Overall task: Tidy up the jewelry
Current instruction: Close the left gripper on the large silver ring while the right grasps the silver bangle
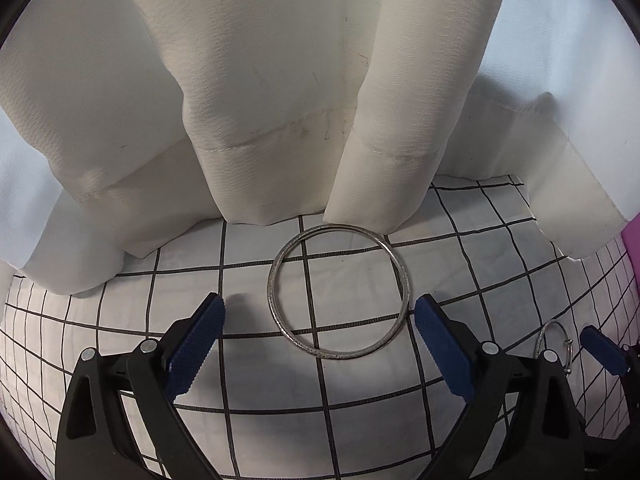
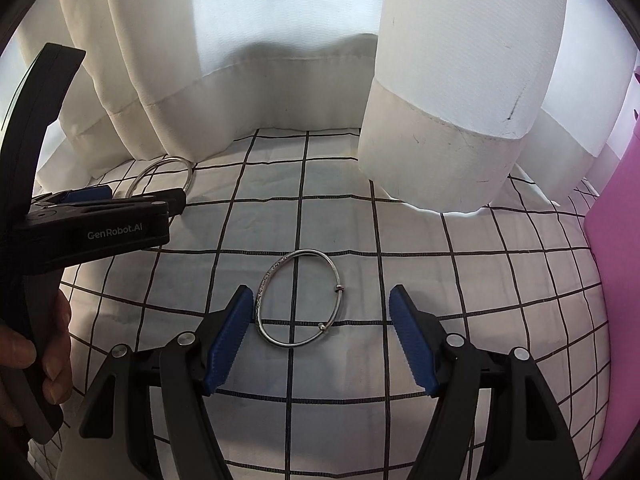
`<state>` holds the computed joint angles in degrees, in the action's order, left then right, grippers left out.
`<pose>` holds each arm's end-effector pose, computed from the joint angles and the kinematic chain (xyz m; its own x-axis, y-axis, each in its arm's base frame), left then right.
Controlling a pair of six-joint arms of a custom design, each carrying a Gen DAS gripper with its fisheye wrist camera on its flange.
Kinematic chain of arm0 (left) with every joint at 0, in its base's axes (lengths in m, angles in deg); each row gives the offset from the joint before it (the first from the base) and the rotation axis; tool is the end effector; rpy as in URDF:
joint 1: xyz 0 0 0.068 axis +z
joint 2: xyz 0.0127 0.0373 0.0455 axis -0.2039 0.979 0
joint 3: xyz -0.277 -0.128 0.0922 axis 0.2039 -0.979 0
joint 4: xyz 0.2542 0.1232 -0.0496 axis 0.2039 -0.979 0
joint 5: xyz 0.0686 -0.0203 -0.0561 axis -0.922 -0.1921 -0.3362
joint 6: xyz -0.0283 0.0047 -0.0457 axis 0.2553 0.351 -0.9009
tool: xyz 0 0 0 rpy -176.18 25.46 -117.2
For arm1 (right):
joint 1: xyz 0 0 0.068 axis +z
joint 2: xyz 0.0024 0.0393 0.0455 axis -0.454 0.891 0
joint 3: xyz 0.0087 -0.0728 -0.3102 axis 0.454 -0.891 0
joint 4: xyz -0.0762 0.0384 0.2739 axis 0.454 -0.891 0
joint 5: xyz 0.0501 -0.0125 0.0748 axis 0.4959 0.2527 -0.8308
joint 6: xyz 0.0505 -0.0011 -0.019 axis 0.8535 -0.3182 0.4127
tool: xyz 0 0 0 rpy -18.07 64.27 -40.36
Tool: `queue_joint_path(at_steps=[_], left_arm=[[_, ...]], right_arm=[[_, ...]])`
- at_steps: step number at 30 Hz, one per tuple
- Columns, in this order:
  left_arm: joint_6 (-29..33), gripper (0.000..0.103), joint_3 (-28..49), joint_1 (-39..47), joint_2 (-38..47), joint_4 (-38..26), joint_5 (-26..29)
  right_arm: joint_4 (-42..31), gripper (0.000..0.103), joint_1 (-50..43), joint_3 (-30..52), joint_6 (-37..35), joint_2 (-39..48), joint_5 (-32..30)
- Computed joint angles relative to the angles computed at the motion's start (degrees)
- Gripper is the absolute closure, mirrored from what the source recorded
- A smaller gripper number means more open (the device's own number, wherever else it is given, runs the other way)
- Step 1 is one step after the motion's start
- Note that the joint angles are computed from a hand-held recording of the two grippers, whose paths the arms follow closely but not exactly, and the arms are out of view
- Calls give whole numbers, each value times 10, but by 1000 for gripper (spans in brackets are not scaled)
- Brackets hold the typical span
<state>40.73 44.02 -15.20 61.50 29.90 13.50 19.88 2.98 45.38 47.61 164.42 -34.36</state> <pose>0.2634 -0.0137 0.1963 -0.8437 -0.0623 -0.5332 -0.0678 0.9977 -0.0092 0.2367 0.1310 0.2309 -0.8754 -0.2109 -0.4349 -0.2287 0.9734 -0.0117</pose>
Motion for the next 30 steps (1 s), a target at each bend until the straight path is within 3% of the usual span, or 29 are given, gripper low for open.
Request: queue_joint_path(at_steps=[6,14,23,30], left_arm=[[-4,5,27,-6,33,8,-4],[-38,5,44,-42,52,12,-28],[-35,5,59,-39,59,5,-25],[6,7,24,2,43,29,8]], right_arm=[[16,29,5,4,3,19,5],[42,9,-10,1,-1,42,7],[54,9,-20,9,-12,64,5],[52,10,-14,-3,-11,46,0]])
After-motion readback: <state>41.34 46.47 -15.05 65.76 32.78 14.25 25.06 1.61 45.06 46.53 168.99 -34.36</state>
